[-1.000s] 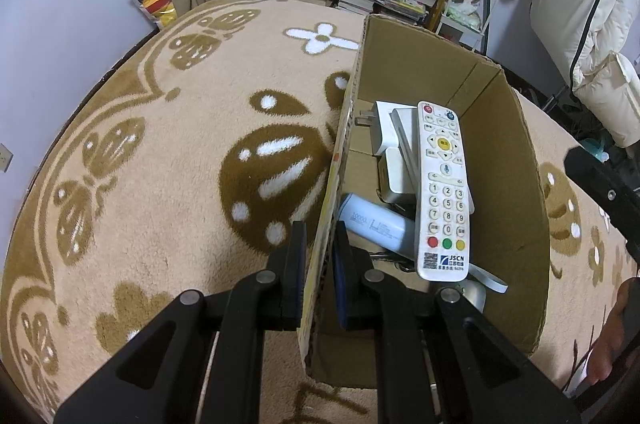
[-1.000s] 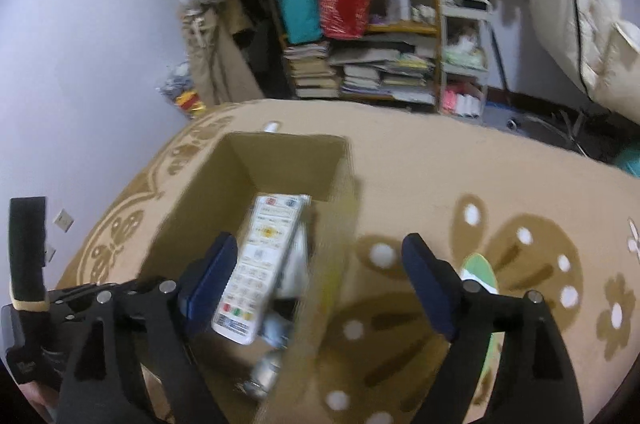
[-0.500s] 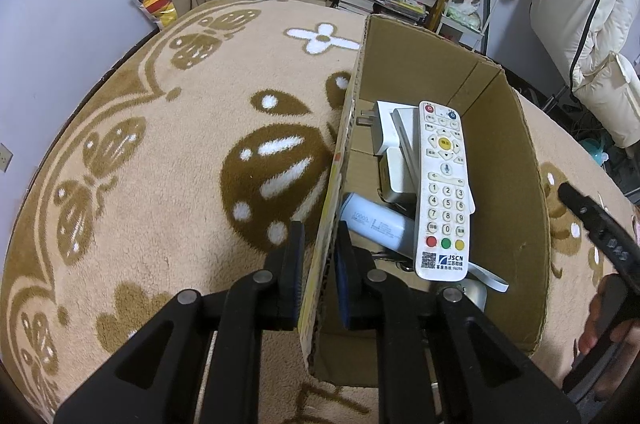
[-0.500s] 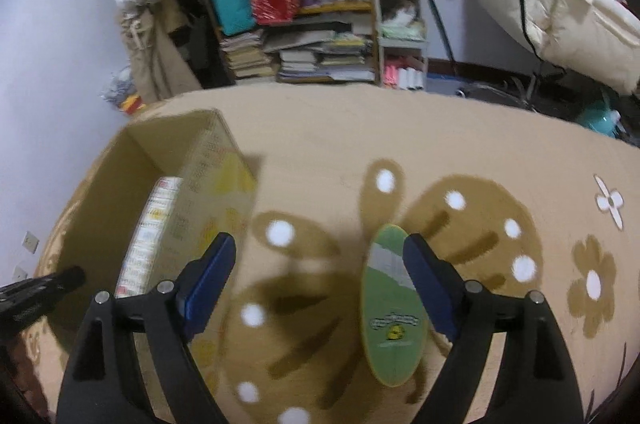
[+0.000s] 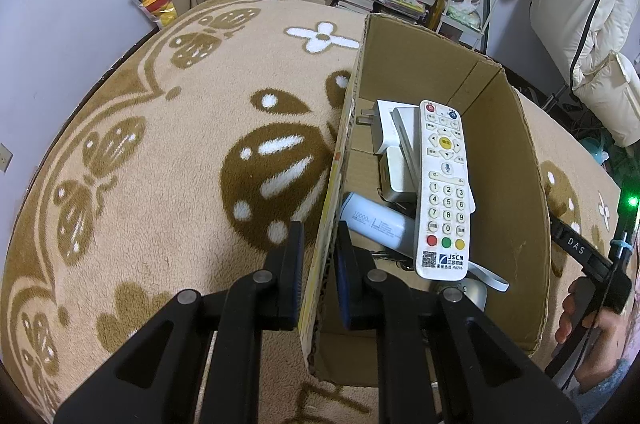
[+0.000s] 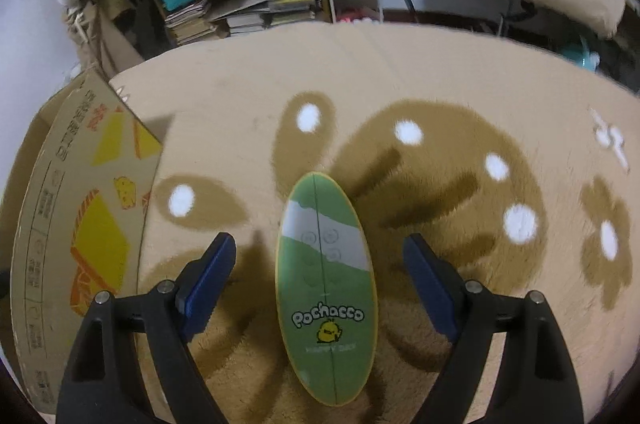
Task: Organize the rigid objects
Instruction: 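Reach the right tool to the green Pochacco board and grasp it, then carry the green Pochacco board into the box and release it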
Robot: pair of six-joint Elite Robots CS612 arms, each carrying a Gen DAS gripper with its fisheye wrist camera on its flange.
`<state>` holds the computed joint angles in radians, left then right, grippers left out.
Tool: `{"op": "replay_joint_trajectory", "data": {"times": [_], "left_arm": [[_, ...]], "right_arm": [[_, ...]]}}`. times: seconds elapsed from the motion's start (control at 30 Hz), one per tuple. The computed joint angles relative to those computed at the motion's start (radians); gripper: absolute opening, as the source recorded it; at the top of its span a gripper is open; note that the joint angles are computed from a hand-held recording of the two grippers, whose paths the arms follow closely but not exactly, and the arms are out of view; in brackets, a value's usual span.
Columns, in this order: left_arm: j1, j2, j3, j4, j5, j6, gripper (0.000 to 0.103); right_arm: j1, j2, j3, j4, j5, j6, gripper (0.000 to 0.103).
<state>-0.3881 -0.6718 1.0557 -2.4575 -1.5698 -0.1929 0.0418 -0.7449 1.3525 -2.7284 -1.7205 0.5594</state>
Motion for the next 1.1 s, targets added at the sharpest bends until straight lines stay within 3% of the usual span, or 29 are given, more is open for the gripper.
{"op": "replay_joint_trajectory", "data": {"times": [0.13, 0.17, 0.23, 0.3, 0.37, 0.63, 1.1], "left_arm": [[-0.001, 0.000, 0.000, -0.001, 0.006, 0.005, 0.015], [-0.001, 0.000, 0.000, -0.001, 0.007, 0.007, 0.015], [0.000, 0.000, 0.000, 0.000, 0.007, 0.009, 0.015], [-0.001, 0.000, 0.000, 0.000, 0.007, 0.008, 0.015], [-0.001, 0.000, 0.000, 0.000, 0.006, 0.007, 0.015], [-0.001, 0.000, 0.000, 0.001, 0.007, 0.008, 0.015], [-0.001, 0.000, 0.001, 0.000, 0.008, 0.008, 0.015]], "right_arm": [[0.005, 0.005, -0.004, 0.029, -0.009, 0.001, 0.088], [0.009, 0.008, -0.011, 0.050, -0.021, -0.009, 0.085], [0.015, 0.015, -0.028, 0.090, -0.027, -0.022, 0.070], [0.025, 0.023, -0.044, 0.126, -0.060, -0.035, 0.069], [0.028, 0.021, -0.041, 0.119, -0.069, -0.030, 0.060], [0.026, 0.005, -0.013, 0.070, -0.034, -0.015, 0.060], [0.069, -0.010, -0.050, -0.083, -0.007, -0.137, 0.060]]}}
